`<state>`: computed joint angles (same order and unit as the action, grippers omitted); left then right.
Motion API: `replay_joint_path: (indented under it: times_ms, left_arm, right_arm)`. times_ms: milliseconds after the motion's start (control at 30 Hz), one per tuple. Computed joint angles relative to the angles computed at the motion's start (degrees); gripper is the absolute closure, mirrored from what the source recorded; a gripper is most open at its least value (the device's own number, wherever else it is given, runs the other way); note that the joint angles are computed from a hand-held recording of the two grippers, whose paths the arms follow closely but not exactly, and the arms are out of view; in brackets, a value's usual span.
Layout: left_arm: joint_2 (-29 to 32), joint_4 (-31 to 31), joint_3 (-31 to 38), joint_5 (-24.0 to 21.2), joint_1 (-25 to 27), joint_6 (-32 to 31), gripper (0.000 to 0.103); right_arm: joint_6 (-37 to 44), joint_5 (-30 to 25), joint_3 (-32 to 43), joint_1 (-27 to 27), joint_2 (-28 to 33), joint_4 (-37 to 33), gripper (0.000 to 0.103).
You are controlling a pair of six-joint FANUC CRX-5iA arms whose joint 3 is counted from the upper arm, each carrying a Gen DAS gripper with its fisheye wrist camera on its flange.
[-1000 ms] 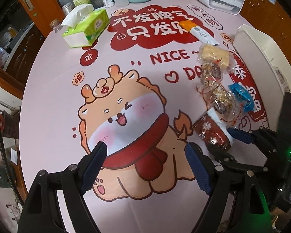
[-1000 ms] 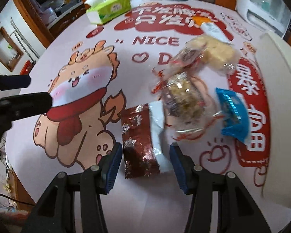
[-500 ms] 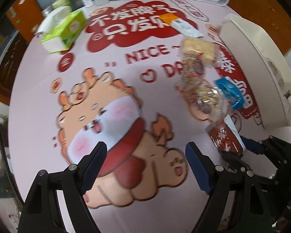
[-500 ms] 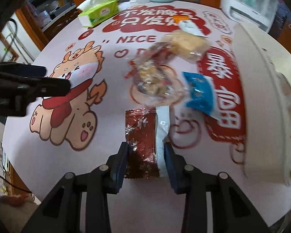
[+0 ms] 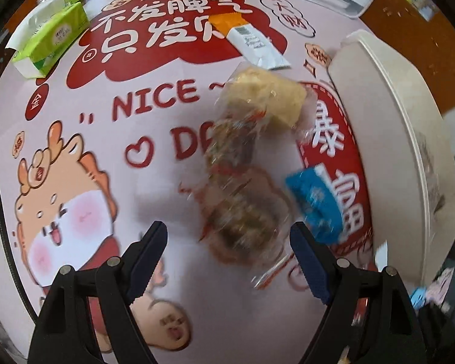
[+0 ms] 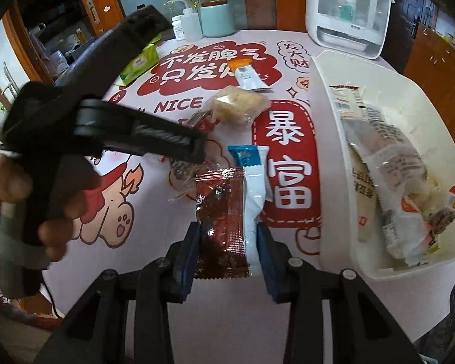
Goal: Organize snacks
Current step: 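Grasp the red foil snack pack with the right gripper while the left gripper grasps the clear nut bag, then lift both held packs and carry them over the white tray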
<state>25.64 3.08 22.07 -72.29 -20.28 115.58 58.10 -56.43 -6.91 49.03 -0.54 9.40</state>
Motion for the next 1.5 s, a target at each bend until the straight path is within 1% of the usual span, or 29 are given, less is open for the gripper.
replay_joint_path:
  times_ms: [133,233,400,433,467,500,533,633,667,700,800,1033,1133,1200,1333,1400,1500]
  left_arm:
    - [4.2,-0.4,4.4,-2.7,-0.6,3.3,0.021]
    - [6.0,0.2,5.7,-3.6,-0.7,5.3,0.021]
    - [8.0,-2.9,9.1,-4.9,-2.2,7.4,0.021]
    - [8.3,-3.5,9.6,-5.2,-2.5,7.8,0.024]
    - [8.2,-4.3,9.8,-5.5,-2.7,8.1,0.035]
    - [8.1,-5.2,10.0,-5.7,-3.1,8.1,0.042]
    - [7.9,-5.4,9.9,-5.6,-3.1,7.6,0.046]
    - [6.8,-3.6,7.7,-4.1,-2.7,6.9,0.05]
    - [6.3,-3.1,6.9,-3.7,-2.6,6.7,0.055]
    - [5.5,-3.1,6.1,-3.2,-2.6,6.9,0.061]
    - [3.2,-2.3,3.3,-3.0,-2.3,6.9,0.061]
    - [-2.0,-5.8,-0.8,-4.3,-2.9,7.7,0.061]
    - [-3.9,-8.1,-0.6,-5.3,-3.7,8.1,0.061]
    - [-4.9,-9.8,0.3,-5.9,-4.6,8.2,0.061]
    - [-5.6,-13.1,4.7,-7.1,-6.7,7.7,0.061]
    - [-4.3,-14.1,8.7,-7.8,-7.7,7.3,0.061]
    - [-2.5,-14.8,14.1,-7.8,-8.7,5.7,0.061]
  right_arm:
    - [1.1,0.2,0.0,-1.1,-0.5,-1.2,0.066]
    - [2.4,0.4,-0.1,-1.9,-0.9,-1.9,0.066]
    - [4.7,0.0,0.5,-2.9,-1.0,-3.8,0.066]
    - [5.2,0.0,0.6,-3.1,-1.0,-4.1,0.066]
    - [5.5,0.0,0.6,-3.2,-1.0,-4.3,0.066]
    - [5.8,0.1,0.7,-3.3,-1.1,-4.5,0.066]
    - [6.5,0.2,0.8,-3.5,-1.2,-4.9,0.066]
    - [8.6,0.2,1.4,-4.0,-1.3,-6.5,0.066]
    - [9.1,0.2,1.4,-4.0,-1.4,-6.6,0.066]
    - [9.3,0.3,1.3,-3.9,-1.4,-6.6,0.066]
    - [10.8,0.5,1.4,-4.1,-1.8,-7.3,0.066]
    - [13.8,1.0,2.1,-4.3,-2.7,-8.4,0.066]
    - [14.5,1.5,2.0,-4.3,-3.5,-8.3,0.066]
    - [14.8,1.9,2.0,-4.5,-4.0,-8.2,0.066]
    - [14.7,3.3,1.6,-5.6,-5.7,-7.4,0.066]
    - [14.4,4.0,1.5,-6.6,-6.4,-7.2,0.066]
    - [13.0,5.0,1.1,-8.2,-7.9,-5.6,0.066]
